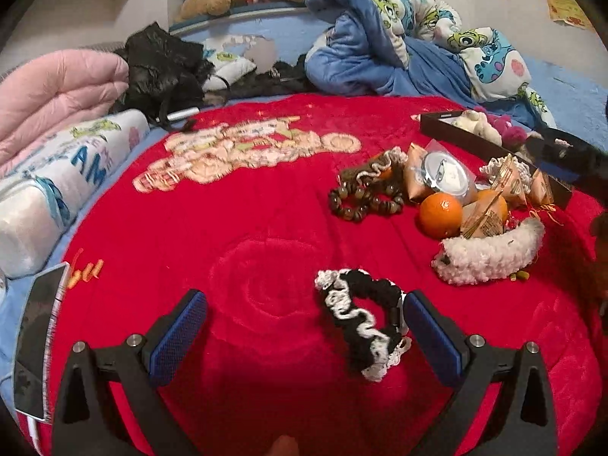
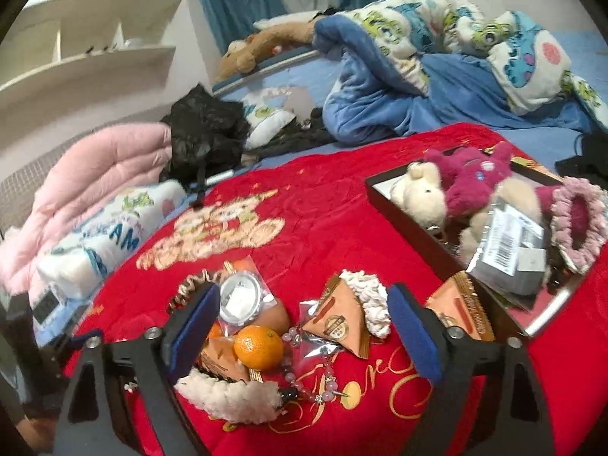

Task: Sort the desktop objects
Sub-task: 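Grasp the black-and-white scrunchie with the left tool while the right tool grasps a brown packet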

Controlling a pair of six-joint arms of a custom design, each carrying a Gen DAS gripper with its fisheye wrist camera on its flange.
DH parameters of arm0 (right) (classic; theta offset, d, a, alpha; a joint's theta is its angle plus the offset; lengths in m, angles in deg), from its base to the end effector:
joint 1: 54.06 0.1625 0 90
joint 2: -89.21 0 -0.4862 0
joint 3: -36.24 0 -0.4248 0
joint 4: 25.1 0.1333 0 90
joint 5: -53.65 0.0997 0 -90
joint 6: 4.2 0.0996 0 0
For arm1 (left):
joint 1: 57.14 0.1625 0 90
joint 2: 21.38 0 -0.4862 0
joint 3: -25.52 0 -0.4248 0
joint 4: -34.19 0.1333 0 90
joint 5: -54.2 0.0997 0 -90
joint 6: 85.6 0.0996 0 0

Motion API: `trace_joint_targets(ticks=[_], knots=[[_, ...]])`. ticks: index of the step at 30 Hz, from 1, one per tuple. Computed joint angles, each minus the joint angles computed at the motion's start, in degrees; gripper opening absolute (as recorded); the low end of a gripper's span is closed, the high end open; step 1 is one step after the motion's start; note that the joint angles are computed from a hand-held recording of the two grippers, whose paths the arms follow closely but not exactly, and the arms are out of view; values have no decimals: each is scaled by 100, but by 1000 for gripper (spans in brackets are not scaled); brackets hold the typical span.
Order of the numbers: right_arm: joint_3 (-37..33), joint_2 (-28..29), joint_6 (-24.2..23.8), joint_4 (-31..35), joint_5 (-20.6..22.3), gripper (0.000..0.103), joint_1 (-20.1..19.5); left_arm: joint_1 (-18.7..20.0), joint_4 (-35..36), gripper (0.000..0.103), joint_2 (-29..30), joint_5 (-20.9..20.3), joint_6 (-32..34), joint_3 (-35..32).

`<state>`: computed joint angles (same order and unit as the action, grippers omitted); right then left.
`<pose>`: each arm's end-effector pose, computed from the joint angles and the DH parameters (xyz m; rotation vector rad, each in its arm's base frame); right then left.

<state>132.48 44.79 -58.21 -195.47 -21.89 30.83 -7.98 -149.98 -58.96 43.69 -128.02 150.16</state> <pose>0.0913 -0.7546 0.1318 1.3266 -2.6843 0.8496 -0.1575 -0.5357 0.0291 -0.1244 1.9000 -1.1387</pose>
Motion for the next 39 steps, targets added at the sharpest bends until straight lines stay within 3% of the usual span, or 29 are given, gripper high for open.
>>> trace_joint_targets(ticks=[6, 11, 13, 15, 17, 21, 24, 26, 29, 31, 32, 34, 35, 36, 37, 39], knots=[[-263, 195, -264, 556, -443, 68, 98, 204, -999, 103, 35, -647, 696, -16], [-424, 308, -123, 551, -608, 67, 106, 272, -1469, 103, 107, -868, 1075, -44], [-502, 365, -80, 548, -742, 67, 125, 291, -1223, 103, 71, -916, 1022, -67], [-585, 418, -67, 576, -834, 67, 146, 294, -426, 103, 0, -828, 729, -131], [-668, 467, -69, 675, -904, 66, 161, 277, -270, 103, 23, -771, 747, -176], [-899, 591, 28, 1035, -1139, 55, 195, 310, -527, 103, 26, -874, 893, -161], [-931, 643, 159, 893, -1292, 44, 210, 312, -622, 103, 69, -857, 991, -195], [-970, 643, 194, 1012, -1250, 43, 190, 307, -841, 103, 92, -881, 1119, -176], [-1010, 631, 267, 1139, -1108, 42, 139, 278, -1255, 85, 162, -867, 1438, -158], [-1037, 628, 323, 1211, -1054, 41, 119, 262, -1633, 62, 234, -960, 1850, -179], [-1042, 630, 351, 1204, -1056, 41, 116, 254, -1709, 58, 257, -974, 1950, -191], [-1033, 632, 356, 1177, -1076, 41, 119, 230, -1843, 34, 307, -935, 2117, -220], [-1010, 635, 344, 1111, -1124, 41, 130, 225, -1850, 29, 307, -946, 2137, -222], [-982, 637, 327, 1041, -1161, 41, 138, 228, -1957, 14, 306, -1040, 2257, -217], [-951, 640, 290, 966, -1191, 41, 147, 242, -2056, 13, 304, -1175, 2386, -215], [-922, 645, 252, 874, -1225, 40, 156, 204, -1955, 13, 369, -983, 2410, -277]])
